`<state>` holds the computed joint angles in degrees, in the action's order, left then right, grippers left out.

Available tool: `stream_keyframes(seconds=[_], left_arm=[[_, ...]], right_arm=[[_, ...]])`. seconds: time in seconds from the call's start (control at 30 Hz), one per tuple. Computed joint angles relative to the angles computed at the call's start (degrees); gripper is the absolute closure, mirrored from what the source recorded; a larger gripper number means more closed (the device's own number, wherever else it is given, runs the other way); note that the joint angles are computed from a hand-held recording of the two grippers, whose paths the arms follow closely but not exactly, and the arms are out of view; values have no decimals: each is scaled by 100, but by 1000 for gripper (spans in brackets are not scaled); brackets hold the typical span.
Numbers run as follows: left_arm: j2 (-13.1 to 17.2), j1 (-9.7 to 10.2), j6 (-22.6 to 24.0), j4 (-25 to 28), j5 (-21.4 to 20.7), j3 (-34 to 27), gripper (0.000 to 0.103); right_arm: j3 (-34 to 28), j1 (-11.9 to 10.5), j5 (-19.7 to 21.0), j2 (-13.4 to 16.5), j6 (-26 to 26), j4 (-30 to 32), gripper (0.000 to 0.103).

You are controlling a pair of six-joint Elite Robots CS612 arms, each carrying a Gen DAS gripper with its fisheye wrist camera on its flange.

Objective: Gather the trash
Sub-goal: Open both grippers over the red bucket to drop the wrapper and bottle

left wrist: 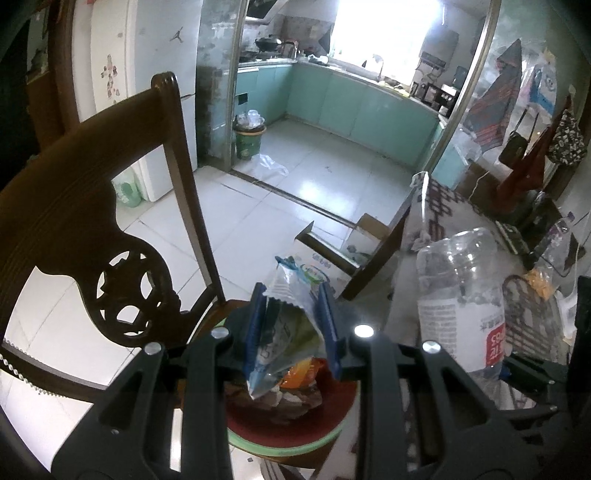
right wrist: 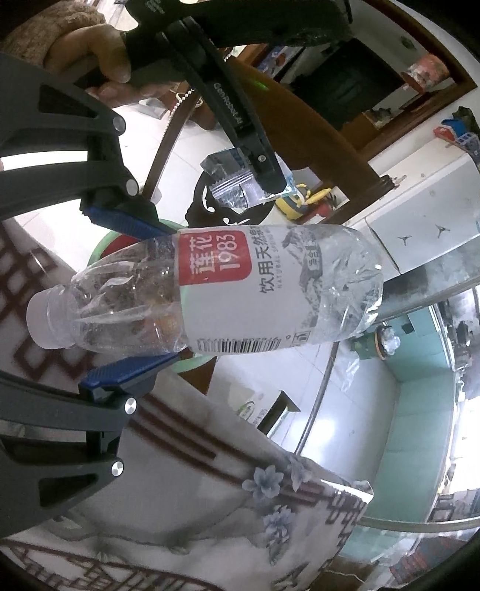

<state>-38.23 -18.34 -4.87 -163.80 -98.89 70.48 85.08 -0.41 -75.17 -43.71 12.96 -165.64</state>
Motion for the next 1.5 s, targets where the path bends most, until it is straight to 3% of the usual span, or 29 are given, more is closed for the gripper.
stream_keyframes(seconds=[0.43,0.73,0.97,1.5], left_arm=[[218,-23,51,233,267,-326,76],[279,-48,113,88,573,-375,76],[363,-49,125,194,656,-472,82],[458,-50,104,411,770,-587,82]], right_arm=[[-319,-14,98,204,25,349,47],[-465,-29,194,303,1,653,65],[-610,-6,81,392,-11,670,65],[-674,-26,192,447,179,390,65]])
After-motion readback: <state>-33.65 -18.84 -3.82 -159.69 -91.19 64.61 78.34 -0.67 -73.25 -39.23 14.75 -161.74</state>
